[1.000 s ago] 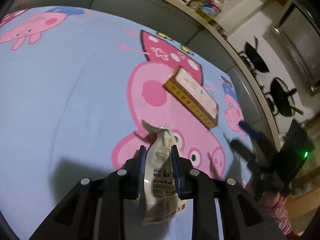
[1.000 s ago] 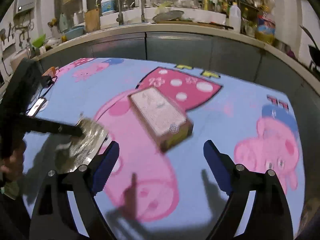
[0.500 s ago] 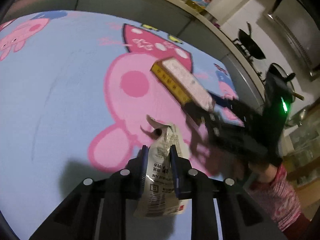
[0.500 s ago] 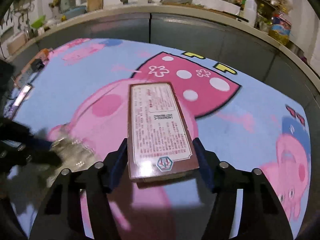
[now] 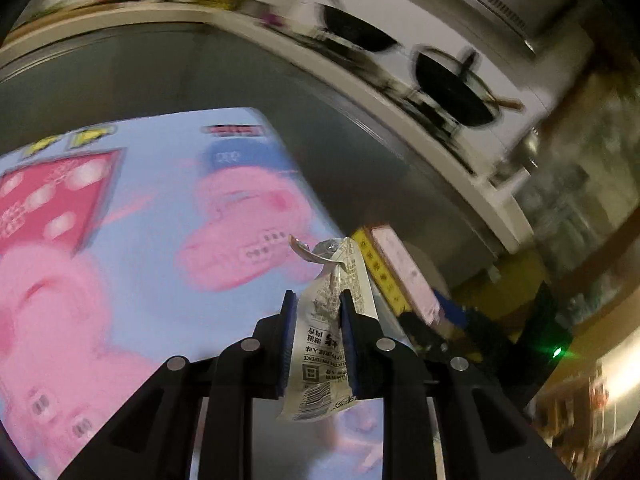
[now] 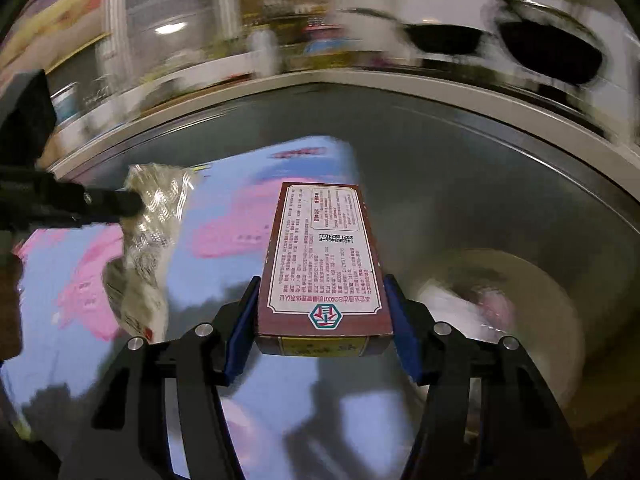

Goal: Collect trash

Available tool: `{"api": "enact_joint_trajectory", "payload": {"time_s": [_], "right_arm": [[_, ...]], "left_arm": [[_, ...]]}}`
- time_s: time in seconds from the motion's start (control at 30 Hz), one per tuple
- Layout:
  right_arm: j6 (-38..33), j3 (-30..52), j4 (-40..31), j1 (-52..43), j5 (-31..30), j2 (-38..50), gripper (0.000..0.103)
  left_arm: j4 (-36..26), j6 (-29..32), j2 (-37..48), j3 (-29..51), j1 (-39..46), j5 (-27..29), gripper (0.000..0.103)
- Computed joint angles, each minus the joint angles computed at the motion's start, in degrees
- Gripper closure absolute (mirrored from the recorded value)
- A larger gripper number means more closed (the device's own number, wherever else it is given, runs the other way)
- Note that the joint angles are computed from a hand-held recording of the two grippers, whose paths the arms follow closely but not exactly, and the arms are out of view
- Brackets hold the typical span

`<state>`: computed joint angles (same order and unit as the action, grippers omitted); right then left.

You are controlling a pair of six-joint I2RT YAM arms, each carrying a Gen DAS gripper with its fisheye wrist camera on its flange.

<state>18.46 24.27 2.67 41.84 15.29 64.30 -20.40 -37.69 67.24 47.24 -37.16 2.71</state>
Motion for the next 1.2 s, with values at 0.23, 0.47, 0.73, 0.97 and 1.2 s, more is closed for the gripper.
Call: {"api": "enact_joint_trajectory", "payload": {"time_s": [0.23, 0.47, 0.73, 0.97, 1.2], "right_arm": [[-5.45, -7.79, -0.9, -33.58, -20.72, -5.74, 0.045], [-9.05, -7.53, 11.04, -46.13, -31.75, 11.25, 0.042], [-4.37, -14.69, 19.79, -47.06, -29.72, 8.18, 0.025], [5.72, -22.37, 2.64, -32.44, -17.3, -22.09, 0.025], [21.21, -19.96, -7.2, -5.91, 1.34, -31.0, 0.025]], "left_arm": [[2.57, 1.23, 31.19, 26.14, -9.41, 2.38, 0.081], [-4.57, 2.14, 49.18, 45.61, -11.16, 1.53, 0.076], [-8.54, 1.25, 50.66, 46.52, -11.66, -3.35, 0.043], [-3.94, 3.25, 35.74, 29.21, -14.15, -14.23, 0.037], [-5.55, 1.01, 20.08, 13.59, -18.63, -28.29, 0.031]]}}
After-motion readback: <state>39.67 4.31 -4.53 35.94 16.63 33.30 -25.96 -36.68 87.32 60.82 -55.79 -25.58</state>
